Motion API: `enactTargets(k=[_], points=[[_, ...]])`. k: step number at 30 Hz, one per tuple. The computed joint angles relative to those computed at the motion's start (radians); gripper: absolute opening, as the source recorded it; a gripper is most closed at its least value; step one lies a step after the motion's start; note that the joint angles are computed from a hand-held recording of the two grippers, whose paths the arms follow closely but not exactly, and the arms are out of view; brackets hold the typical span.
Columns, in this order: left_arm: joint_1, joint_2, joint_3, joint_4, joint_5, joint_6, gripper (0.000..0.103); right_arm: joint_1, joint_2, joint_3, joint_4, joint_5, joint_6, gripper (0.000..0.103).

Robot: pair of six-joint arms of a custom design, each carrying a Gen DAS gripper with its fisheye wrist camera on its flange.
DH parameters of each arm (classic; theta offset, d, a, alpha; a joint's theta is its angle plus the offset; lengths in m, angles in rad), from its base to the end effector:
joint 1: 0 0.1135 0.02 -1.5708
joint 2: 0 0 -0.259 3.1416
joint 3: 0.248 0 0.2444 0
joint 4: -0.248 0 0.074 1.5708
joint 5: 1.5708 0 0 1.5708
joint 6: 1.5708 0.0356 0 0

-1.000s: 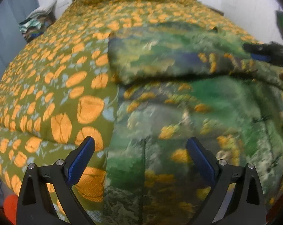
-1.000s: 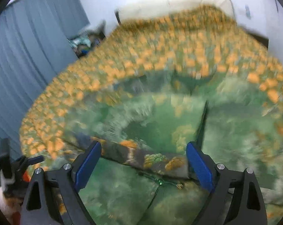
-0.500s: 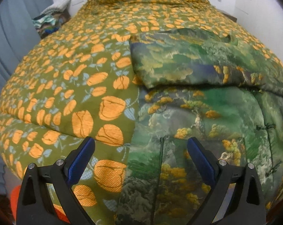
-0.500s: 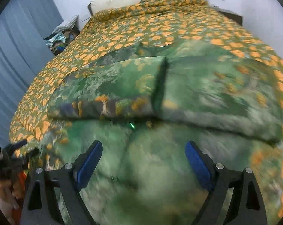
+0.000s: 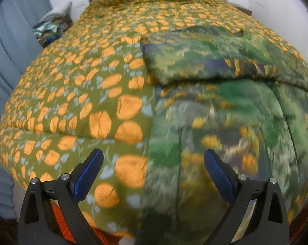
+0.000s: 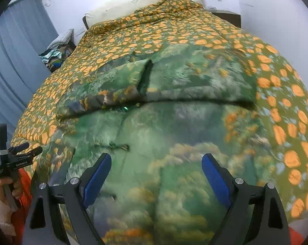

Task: Fold large clothes
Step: 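Grasp the jacket hem with both grippers and lift it toward the collar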

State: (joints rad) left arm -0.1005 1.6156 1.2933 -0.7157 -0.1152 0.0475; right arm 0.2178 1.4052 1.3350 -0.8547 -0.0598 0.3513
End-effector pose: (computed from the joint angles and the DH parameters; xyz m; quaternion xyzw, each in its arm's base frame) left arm 0.3296 -0.0291 0.2599 0.0561 0.9616 0.0486 0.2642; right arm 0.2766 0.0634 0.3247 0.0538 0.9464 0.1163 0.2965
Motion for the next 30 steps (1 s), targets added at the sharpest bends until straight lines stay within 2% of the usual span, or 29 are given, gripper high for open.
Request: enactTargets(k=[5, 9, 11, 15, 19, 20, 21, 22, 23, 24, 25, 26, 30], points=[[0.122, -0.024, -0.059, -0.096, 0.127, 0.067, 0.099, -0.223, -0.095, -0.007, -0.181, -0.036, -0.123, 0.090], [0.151, -0.014, -0.082, -0.146, 0.239, 0.093, 0.099, -0.430, -0.076, 0.001, -0.334, -0.061, -0.300, 0.090], [0.131, -0.007, -0.088, -0.166, 0.283, 0.111, 0.099, -0.507, -0.047, -0.006, -0.391, -0.110, -0.379, 0.090], [0.074, 0.017, -0.121, -0.181, 0.313, 0.164, 0.099, -0.553, 0.033, -0.029, -0.458, -0.202, -0.500, 0.090], [0.083, 0.064, -0.103, -0.222, 0.350, 0.163, 0.099, -0.547, 0.090, -0.061, -0.465, -0.237, -0.576, 0.089], [0.097, 0.073, -0.096, -0.235, 0.372, 0.160, 0.099, -0.546, 0.101, -0.057, -0.476, -0.245, -0.587, 0.084], [0.111, 0.078, -0.089, -0.250, 0.393, 0.157, 0.098, -0.544, 0.108, -0.055, -0.492, -0.260, -0.603, 0.071], [0.124, 0.082, -0.083, -0.263, 0.409, 0.156, 0.088, -0.543, 0.114, -0.051, -0.514, -0.282, -0.619, 0.062], [0.135, 0.091, -0.072, -0.273, 0.416, 0.159, 0.072, -0.543, 0.118, -0.049, -0.524, -0.293, -0.628, 0.048], [0.148, 0.090, -0.069, -0.285, 0.422, 0.166, 0.063, -0.533, 0.108, -0.050, -0.527, -0.284, -0.630, 0.037], [0.154, 0.085, -0.067, -0.294, 0.423, 0.168, 0.038, -0.526, 0.101, -0.051, -0.529, -0.281, -0.631, 0.031], [0.159, 0.075, -0.064, -0.305, 0.412, 0.167, 0.017, -0.518, 0.086, -0.047, -0.531, -0.278, -0.628, 0.021], [0.205, 0.056, 0.005, -0.396, 0.469, 0.201, 0.010, -0.514, 0.020, -0.003, -0.570, -0.314, -0.590, 0.016]])
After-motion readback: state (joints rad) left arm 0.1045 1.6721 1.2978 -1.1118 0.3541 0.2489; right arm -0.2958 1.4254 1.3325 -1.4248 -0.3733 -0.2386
